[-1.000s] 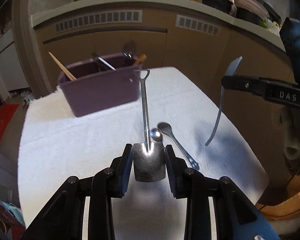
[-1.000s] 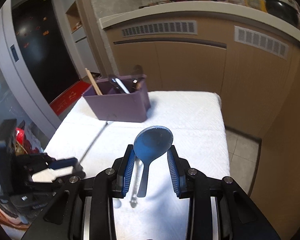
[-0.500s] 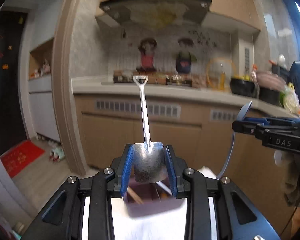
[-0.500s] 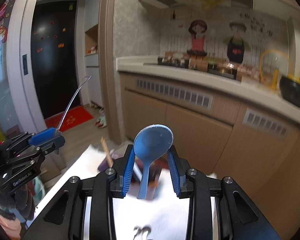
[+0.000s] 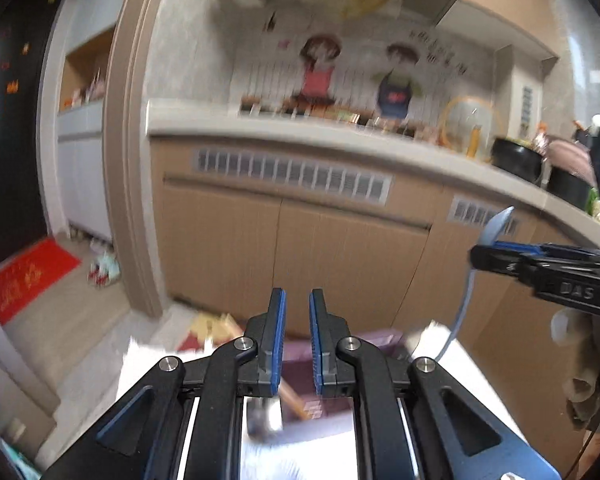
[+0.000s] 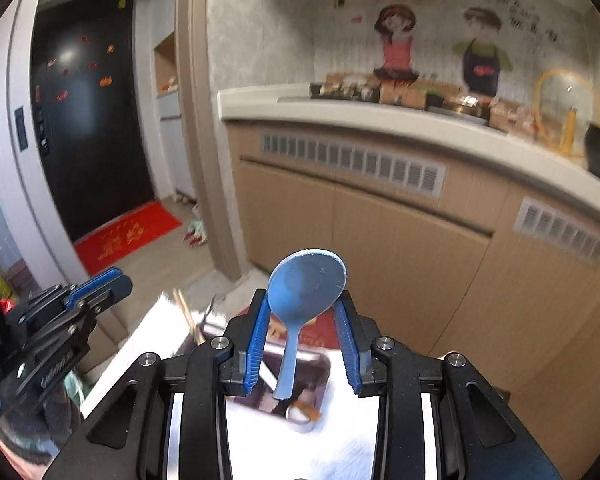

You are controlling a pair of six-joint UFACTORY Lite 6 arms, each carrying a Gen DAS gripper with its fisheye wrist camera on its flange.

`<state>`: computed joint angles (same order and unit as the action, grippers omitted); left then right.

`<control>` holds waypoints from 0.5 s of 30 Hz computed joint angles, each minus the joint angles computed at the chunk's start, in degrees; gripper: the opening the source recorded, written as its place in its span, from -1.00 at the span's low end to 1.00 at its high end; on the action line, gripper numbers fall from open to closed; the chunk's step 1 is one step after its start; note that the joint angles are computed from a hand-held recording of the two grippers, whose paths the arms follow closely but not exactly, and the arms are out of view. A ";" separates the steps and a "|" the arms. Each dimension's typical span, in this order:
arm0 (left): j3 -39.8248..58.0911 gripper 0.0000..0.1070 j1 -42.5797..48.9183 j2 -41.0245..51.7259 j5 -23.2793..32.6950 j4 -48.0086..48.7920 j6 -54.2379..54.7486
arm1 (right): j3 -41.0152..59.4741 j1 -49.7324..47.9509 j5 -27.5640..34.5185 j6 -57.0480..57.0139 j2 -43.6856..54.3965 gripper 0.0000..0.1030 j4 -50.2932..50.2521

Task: Organize utensils

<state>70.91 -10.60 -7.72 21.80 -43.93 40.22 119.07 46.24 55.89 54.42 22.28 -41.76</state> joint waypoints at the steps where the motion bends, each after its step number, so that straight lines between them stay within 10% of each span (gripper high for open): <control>1: -0.49 -0.81 0.80 0.94 0.91 1.58 -1.62 | -2.83 -0.27 -1.33 0.37 -0.78 -0.33 0.41; 8: -4.88 -0.77 7.24 5.35 6.36 -0.40 -0.27 | -10.93 -1.77 -5.61 1.77 -4.04 -0.33 1.79; 15: -5.65 -0.25 13.12 8.70 12.64 -6.62 11.57 | -17.17 2.55 -5.08 2.66 -9.45 -0.34 0.47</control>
